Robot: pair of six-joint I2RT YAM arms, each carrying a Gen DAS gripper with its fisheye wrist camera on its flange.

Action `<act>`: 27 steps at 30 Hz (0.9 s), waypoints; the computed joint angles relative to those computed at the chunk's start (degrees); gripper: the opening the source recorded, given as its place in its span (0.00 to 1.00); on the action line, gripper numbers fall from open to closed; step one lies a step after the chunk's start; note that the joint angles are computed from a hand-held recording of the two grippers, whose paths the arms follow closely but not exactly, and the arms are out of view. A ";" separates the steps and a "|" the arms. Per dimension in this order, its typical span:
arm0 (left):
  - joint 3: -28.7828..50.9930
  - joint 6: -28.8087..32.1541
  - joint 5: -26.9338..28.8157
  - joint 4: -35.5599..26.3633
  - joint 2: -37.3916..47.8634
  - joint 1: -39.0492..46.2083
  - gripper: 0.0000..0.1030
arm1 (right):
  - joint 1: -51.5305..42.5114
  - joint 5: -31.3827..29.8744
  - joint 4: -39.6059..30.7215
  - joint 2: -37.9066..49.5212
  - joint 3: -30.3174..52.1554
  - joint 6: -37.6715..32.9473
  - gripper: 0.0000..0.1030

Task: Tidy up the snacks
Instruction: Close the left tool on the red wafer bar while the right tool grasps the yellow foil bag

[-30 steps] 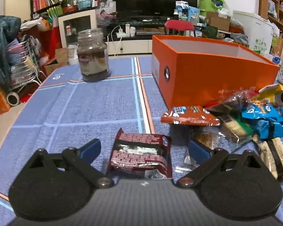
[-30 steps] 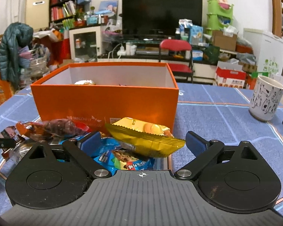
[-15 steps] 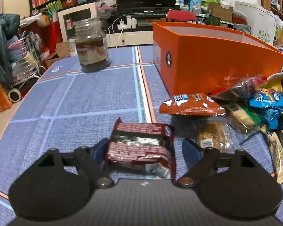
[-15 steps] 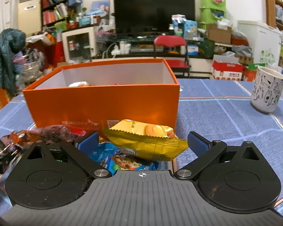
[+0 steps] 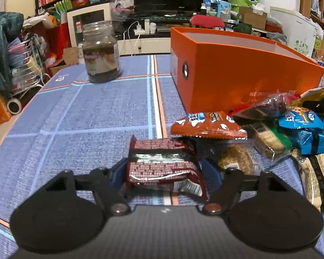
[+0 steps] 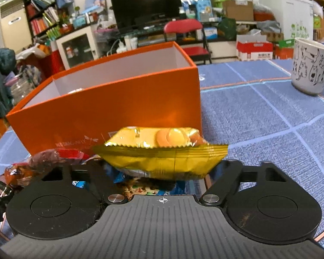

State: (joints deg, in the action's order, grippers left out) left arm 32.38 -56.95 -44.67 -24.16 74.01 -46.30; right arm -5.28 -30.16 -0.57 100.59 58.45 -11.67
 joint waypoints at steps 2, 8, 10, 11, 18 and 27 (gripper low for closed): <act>-0.05 0.46 0.47 0.34 -0.32 0.10 0.69 | 0.15 0.23 -0.18 -0.28 -0.17 -0.29 0.46; -0.02 0.21 1.03 0.53 -0.75 -0.06 0.58 | -0.77 -0.88 2.54 -2.70 -2.67 -0.92 0.42; -0.01 0.20 1.22 0.43 -0.90 -0.02 0.57 | -0.81 -1.10 2.65 -3.13 -2.85 -1.40 0.41; 0.05 0.08 1.24 0.32 -0.89 -0.06 0.57 | -0.77 -1.08 2.76 -3.31 -3.10 -1.61 0.41; 0.99 -1.09 1.00 -0.69 -0.06 -0.28 0.54 | -1.16 -1.83 1.41 -3.59 -2.73 -2.69 0.40; 1.09 -1.47 0.79 -1.51 -0.62 0.01 0.52 | -1.54 -2.42 1.32 -4.14 -3.06 -4.10 0.39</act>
